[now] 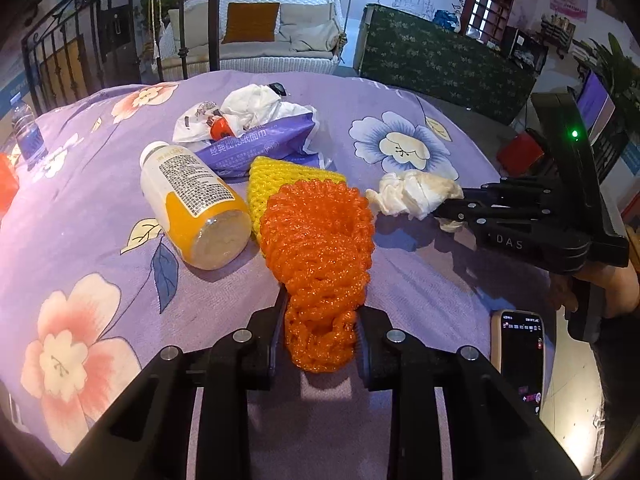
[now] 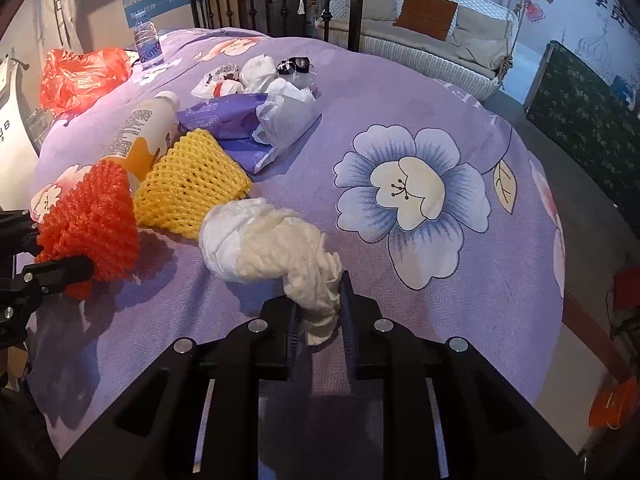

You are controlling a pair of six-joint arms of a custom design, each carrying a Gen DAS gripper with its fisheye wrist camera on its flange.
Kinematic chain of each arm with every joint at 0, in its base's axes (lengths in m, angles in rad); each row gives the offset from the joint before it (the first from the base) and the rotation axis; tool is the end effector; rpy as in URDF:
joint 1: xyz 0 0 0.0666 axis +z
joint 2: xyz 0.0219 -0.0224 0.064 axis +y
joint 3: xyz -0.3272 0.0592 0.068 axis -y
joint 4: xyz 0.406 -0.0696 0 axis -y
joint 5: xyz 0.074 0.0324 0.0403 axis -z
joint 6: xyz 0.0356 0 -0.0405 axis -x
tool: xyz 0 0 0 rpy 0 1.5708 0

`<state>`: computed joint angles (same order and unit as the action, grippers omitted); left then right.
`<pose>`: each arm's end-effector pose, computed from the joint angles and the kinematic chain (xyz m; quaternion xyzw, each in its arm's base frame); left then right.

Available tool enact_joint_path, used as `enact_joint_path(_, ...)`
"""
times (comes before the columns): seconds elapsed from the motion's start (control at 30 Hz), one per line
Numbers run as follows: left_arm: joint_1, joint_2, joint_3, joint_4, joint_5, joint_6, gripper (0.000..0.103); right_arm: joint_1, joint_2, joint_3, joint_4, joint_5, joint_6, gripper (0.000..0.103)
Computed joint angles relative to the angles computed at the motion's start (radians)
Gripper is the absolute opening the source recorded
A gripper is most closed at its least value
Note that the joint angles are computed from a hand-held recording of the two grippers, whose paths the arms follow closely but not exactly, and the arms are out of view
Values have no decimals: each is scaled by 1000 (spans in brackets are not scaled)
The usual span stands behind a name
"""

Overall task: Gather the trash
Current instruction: 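Grasp the orange foam net with the left tool while the right tool grasps the white tissue, then carry the orange net and white tissue toward the black bin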

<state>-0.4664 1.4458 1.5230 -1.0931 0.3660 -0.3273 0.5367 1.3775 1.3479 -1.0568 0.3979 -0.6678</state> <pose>0.4494 -0.2409 0.4038 0.4115 0.8529 -0.1933 0.2565 0.4208 0.2338 0.3581 0.1096 0.9465 -0.0249 0.3024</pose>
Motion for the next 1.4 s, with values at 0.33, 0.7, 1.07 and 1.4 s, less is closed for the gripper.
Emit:
enact_joint_path(0.33, 57, -97, -50, -14, 92, -19, 27, 87, -67, -9, -2, 108, -107, 19)
enact_joint_path(0.7, 174, -154, -83, -24, 143, -5, 27, 224, -17, 100, 75, 212, -164, 19)
enact_joint_path(1.07, 373, -194, -127, -24, 131, -16, 27, 333, 68, 148, 250, 229, -180, 19)
enact_joint_path(1.4, 580, -207, -149, -46, 122, 2, 27, 404, 284, 366, 301, 181, -108, 19)
